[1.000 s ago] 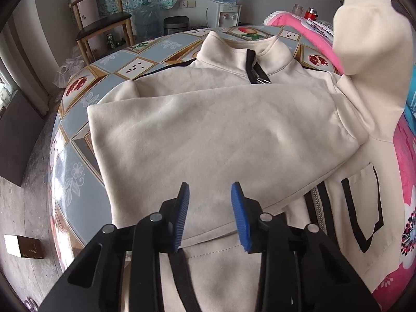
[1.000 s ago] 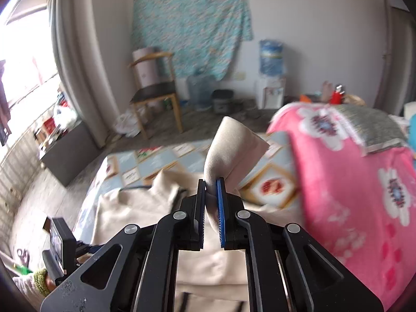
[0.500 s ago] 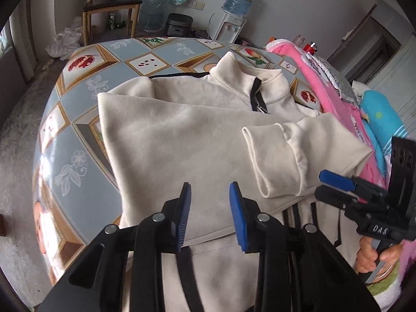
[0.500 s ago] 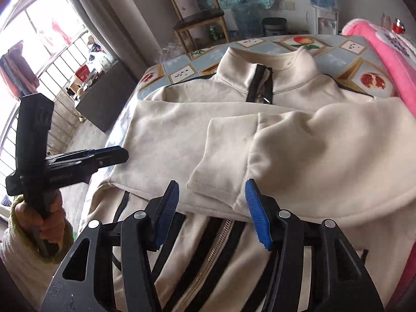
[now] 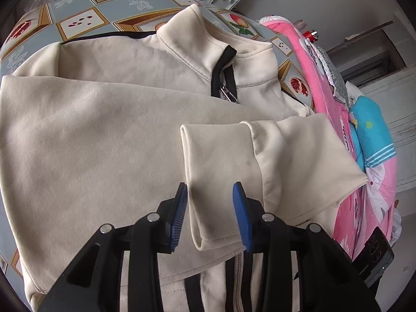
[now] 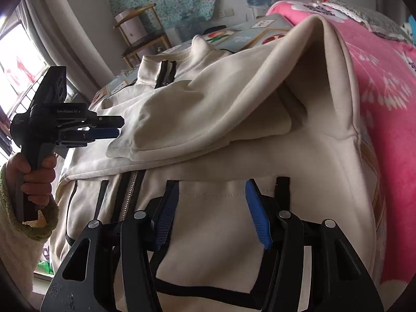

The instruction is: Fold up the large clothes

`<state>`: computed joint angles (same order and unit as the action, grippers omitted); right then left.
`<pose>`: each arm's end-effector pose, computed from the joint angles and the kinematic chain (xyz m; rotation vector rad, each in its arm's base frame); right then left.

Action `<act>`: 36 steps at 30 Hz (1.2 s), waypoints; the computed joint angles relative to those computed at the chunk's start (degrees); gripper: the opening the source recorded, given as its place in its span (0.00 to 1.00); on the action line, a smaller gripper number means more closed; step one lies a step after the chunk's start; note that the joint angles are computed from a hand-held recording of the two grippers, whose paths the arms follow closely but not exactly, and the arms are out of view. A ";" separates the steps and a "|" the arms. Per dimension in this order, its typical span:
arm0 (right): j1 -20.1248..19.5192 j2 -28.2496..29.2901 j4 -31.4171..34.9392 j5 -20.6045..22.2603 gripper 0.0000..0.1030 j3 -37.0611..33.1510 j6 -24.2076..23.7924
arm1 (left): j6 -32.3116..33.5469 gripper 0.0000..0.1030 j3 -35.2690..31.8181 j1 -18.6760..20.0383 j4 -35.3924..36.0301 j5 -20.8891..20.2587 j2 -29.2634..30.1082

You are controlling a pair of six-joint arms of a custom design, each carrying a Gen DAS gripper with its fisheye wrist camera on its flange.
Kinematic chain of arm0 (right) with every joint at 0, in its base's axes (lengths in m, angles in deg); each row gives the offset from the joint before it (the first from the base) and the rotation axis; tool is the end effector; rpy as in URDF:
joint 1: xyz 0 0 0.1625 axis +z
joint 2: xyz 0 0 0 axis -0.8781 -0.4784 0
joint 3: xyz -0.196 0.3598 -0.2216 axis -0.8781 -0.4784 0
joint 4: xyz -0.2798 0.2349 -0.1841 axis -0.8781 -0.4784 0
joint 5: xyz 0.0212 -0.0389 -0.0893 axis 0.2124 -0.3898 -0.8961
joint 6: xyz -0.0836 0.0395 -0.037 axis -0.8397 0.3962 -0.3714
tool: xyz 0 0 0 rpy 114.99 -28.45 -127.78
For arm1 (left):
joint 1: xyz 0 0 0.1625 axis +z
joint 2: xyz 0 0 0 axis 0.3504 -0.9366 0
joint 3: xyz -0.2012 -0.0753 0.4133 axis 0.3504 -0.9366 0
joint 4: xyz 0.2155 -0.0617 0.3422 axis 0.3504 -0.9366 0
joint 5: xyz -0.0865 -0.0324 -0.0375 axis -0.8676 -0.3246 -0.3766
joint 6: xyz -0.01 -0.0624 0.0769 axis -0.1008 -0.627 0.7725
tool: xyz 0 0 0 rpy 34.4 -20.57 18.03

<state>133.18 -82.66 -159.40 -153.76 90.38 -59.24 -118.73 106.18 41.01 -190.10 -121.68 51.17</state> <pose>-0.1111 -0.7246 0.2894 0.5307 -2.5980 0.6415 -0.2606 -0.8477 -0.0625 -0.1319 2.8068 -0.5354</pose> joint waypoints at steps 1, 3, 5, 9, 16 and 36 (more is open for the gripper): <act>-0.17 0.13 -0.47 -0.12 0.51 0.10 0.07 | -0.65 0.34 -0.96 0.08 0.99 0.44 0.50; -0.46 0.43 -1.19 -0.15 0.51 0.34 -0.19 | -1.11 0.34 -1.39 -0.07 0.71 1.35 0.91; -0.80 0.66 -2.11 -0.01 0.51 0.77 -0.76 | -1.16 0.34 -2.07 -0.36 1.63 2.51 1.28; -1.34 0.54 -6.48 1.48 0.51 2.94 -2.99 | -1.82 0.26 -2.59 -0.61 1.75 3.90 1.72; -1.33 1.17 -12.37 1.85 0.54 5.50 -5.02 | -2.45 0.05 -1.42 -0.55 -0.21 4.49 1.25; -0.38 1.52 -14.29 -0.27 0.56 6.03 -6.53 | -2.30 0.04 30.63 -2.10 -16.98 15.78 -19.02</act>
